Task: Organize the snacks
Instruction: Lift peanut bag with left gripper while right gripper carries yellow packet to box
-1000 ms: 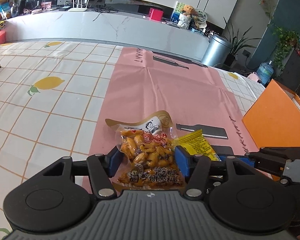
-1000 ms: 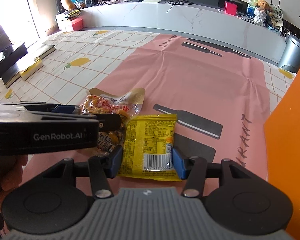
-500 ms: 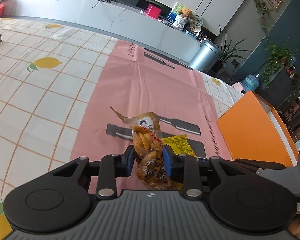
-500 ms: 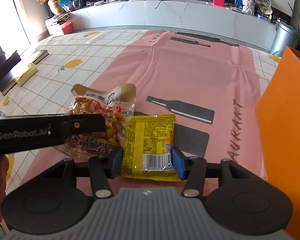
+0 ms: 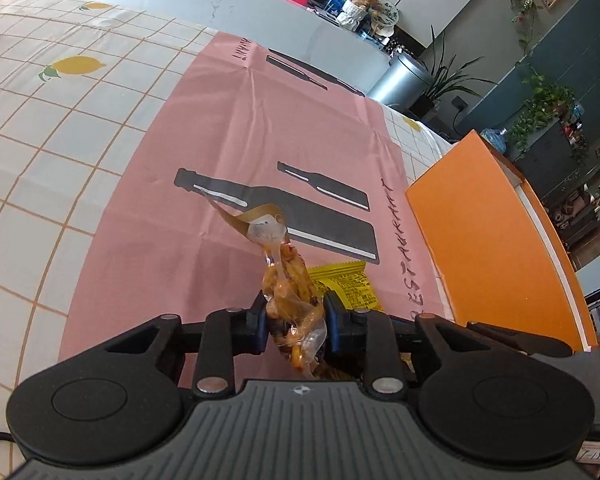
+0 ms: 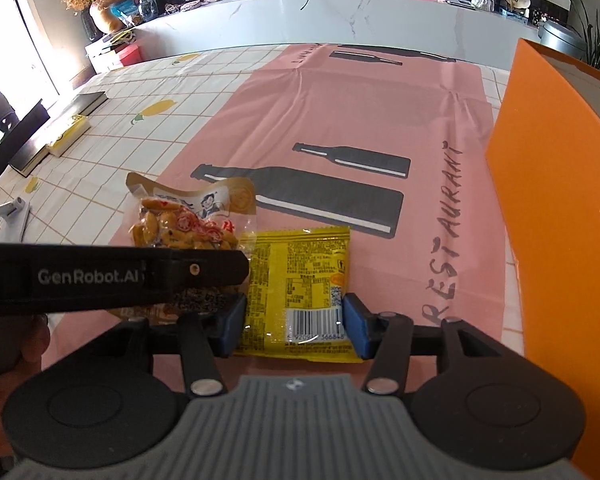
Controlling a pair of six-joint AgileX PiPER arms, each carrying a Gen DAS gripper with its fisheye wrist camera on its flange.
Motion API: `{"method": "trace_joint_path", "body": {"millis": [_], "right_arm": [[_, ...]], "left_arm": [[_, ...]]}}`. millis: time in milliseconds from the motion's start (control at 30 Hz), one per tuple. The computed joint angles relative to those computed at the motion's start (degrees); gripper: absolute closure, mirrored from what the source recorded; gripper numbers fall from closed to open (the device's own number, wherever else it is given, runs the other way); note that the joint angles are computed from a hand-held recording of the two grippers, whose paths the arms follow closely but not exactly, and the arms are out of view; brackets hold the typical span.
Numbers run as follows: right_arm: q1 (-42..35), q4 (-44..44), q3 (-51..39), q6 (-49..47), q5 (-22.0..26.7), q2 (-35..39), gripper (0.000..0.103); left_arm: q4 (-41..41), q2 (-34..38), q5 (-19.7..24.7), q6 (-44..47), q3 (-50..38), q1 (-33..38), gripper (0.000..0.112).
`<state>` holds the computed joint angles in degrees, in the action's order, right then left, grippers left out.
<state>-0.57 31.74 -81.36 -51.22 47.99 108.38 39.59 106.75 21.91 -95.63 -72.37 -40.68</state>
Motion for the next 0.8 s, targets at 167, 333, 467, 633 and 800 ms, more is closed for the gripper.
{"method": "trace_joint_path", "body": {"millis": [167,333,467,633,800], "right_arm": [[-0.61,-0.04,2.62,0.39,-1.61,-1.86,0.053],[-3.64,3.75,3.09,-1.03,0.58,-4.16,0.053],[-6.11,5.28,3.06,-1.37,2.53,-7.11,0.053],[-11.02,9.62,3.76,-4.78,6.33,-11.77,0.053],[-17.39,12.95,2.59,-8.37,10.81,-14.66,0.053]], "left_arm": [[0.32,-1.21,4.53,-2.19,-0.46,-1.82,0.083],[-4.42,-0.93,12.14,4.28,-5.48,-3.95,0.083],[-5.32,-0.57,18.11,7.43,-10.45,-6.19,0.083],[-4.47,0.14,23.30,9.90,-16.94,-9.28,0.083],[-4.31,3.28,29.09,14.81,-27.36,-12.29,0.083]]}}
